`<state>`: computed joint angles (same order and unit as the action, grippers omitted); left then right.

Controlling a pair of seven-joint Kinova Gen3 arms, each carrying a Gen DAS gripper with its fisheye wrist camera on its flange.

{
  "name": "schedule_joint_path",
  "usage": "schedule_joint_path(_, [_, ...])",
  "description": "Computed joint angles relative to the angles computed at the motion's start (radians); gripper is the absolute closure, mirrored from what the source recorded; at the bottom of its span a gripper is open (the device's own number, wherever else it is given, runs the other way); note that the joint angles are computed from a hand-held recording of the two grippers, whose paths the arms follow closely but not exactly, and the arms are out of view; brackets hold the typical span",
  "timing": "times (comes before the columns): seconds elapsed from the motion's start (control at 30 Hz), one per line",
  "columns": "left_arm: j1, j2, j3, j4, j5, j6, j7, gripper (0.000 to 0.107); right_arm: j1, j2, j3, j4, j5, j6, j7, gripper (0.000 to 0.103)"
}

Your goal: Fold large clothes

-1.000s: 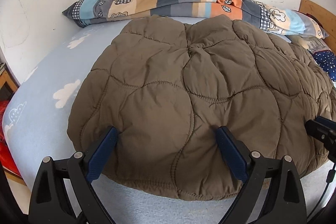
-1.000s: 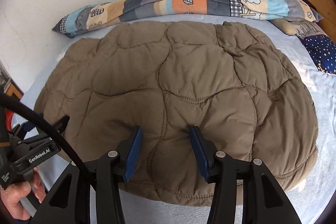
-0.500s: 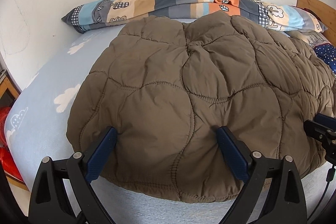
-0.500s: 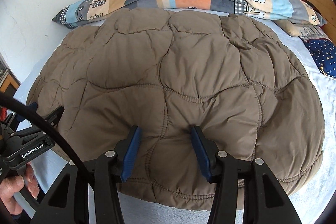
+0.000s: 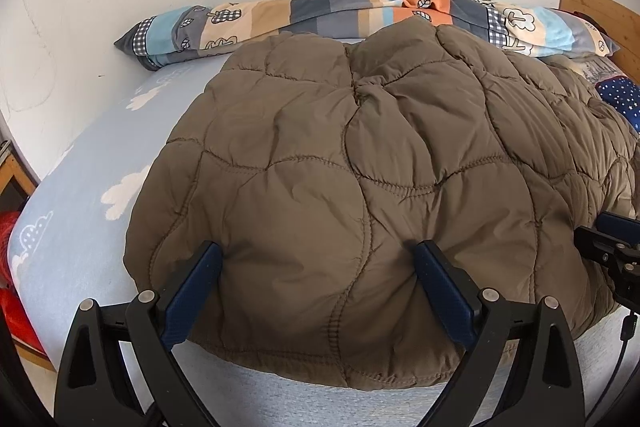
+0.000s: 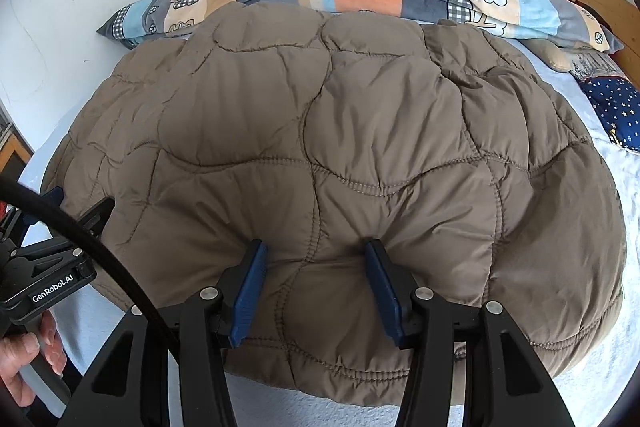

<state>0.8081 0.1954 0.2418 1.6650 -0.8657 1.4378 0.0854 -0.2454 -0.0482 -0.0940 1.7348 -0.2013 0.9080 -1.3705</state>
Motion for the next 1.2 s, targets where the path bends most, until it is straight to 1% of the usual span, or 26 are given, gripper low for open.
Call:
schedule_joint_path(0.17, [0.006,0.001,0.001,0.012,-0.012,-0.005,0.006,0.010,-0.008,-0.004,-0.007,0.007,0.015,-0.008,-0.015,0.048])
schedule_joint_path(0.33, [0.008,-0.008,0.005,0.031,-0.020,-0.017,0.016,0.010,-0.005,-0.012,0.001,0.018,-0.001,-0.016,0.018,0.048])
schedule_joint_path(0.43, [-0.006,-0.032,0.009,0.050,-0.011,-0.047,0.007,0.010,-0.004,-0.031,0.006,0.033,-0.018,-0.026,0.039,0.048])
schedule_joint_path(0.5, [-0.022,-0.056,0.013,0.065,0.003,-0.076,-0.006,0.010,0.009,-0.044,0.036,0.027,-0.081,-0.001,0.083,0.048])
schedule_joint_path(0.57, [-0.041,-0.089,0.020,0.080,0.016,-0.104,-0.021,0.010,0.029,-0.061,0.061,0.020,-0.131,0.025,0.102,0.047])
schedule_joint_path(0.63, [-0.062,-0.120,0.031,0.089,0.026,-0.122,-0.024,0.010,0.059,-0.091,0.094,0.018,-0.177,0.036,0.106,0.038])
schedule_joint_path(0.7, [-0.069,-0.135,0.048,0.089,0.007,-0.092,0.002,0.010,0.094,-0.122,0.105,0.021,-0.158,0.013,0.070,0.037])
schedule_joint_path(0.73, [-0.071,-0.137,0.057,0.088,-0.007,-0.076,0.015,0.010,0.115,-0.132,0.110,0.019,-0.147,0.004,0.048,0.035])
schedule_joint_path(0.77, [-0.066,-0.140,0.049,0.087,-0.012,-0.063,0.020,0.010,0.125,-0.138,0.132,0.015,-0.151,0.001,0.039,0.034])
schedule_joint_path(0.8, [-0.080,-0.147,0.048,0.088,-0.001,-0.067,0.019,0.010,0.131,-0.138,0.150,0.008,-0.149,0.006,0.024,0.032])
schedule_joint_path(0.87, [-0.135,-0.165,0.042,0.101,0.054,-0.112,-0.002,0.010,0.198,-0.119,0.137,-0.010,-0.117,0.026,-0.027,0.032])
schedule_joint_path(0.9, [-0.160,-0.169,0.034,0.108,0.085,-0.142,-0.026,0.010,0.221,-0.105,0.137,-0.018,-0.120,0.045,-0.039,0.032])
schedule_joint_path(0.93, [-0.176,-0.169,0.034,0.112,0.104,-0.160,-0.043,0.009,0.228,-0.079,0.156,-0.032,-0.140,0.079,-0.046,0.032])
schedule_joint_path(0.97, [-0.186,-0.166,0.037,0.114,0.110,-0.168,-0.049,0.008,0.216,-0.053,0.179,-0.046,-0.151,0.113,-0.052,0.032])
schedule_joint_path(1.0, [-0.195,-0.166,0.038,0.115,0.114,-0.177,-0.053,0.008,0.208,-0.038,0.184,-0.055,-0.146,0.130,-0.053,0.032])
schedule_joint_path(1.07, [-0.220,-0.184,0.030,0.131,0.141,-0.223,-0.071,0.006,0.194,-0.024,0.152,-0.060,-0.091,0.131,-0.060,0.027])
schedule_joint_path(1.1, [-0.237,-0.202,0.024,0.149,0.160,-0.260,-0.085,0.005,0.199,-0.020,0.116,-0.060,-0.050,0.126,-0.070,0.025])
schedule_joint_path(1.13, [-0.252,-0.221,0.022,0.168,0.176,-0.291,-0.093,0.005,0.201,-0.016,0.098,-0.062,-0.025,0.122,-0.081,0.023])
schedule_joint_path(1.17, [-0.262,-0.240,0.020,0.183,0.188,-0.316,-0.096,0.005,0.188,-0.014,0.099,-0.061,-0.010,0.119,-0.089,0.022])
schedule_joint_path(1.2, [-0.277,-0.258,0.036,0.193,0.183,-0.324,-0.094,0.005,0.187,-0.011,0.099,-0.062,-0.007,0.121,-0.091,0.022])
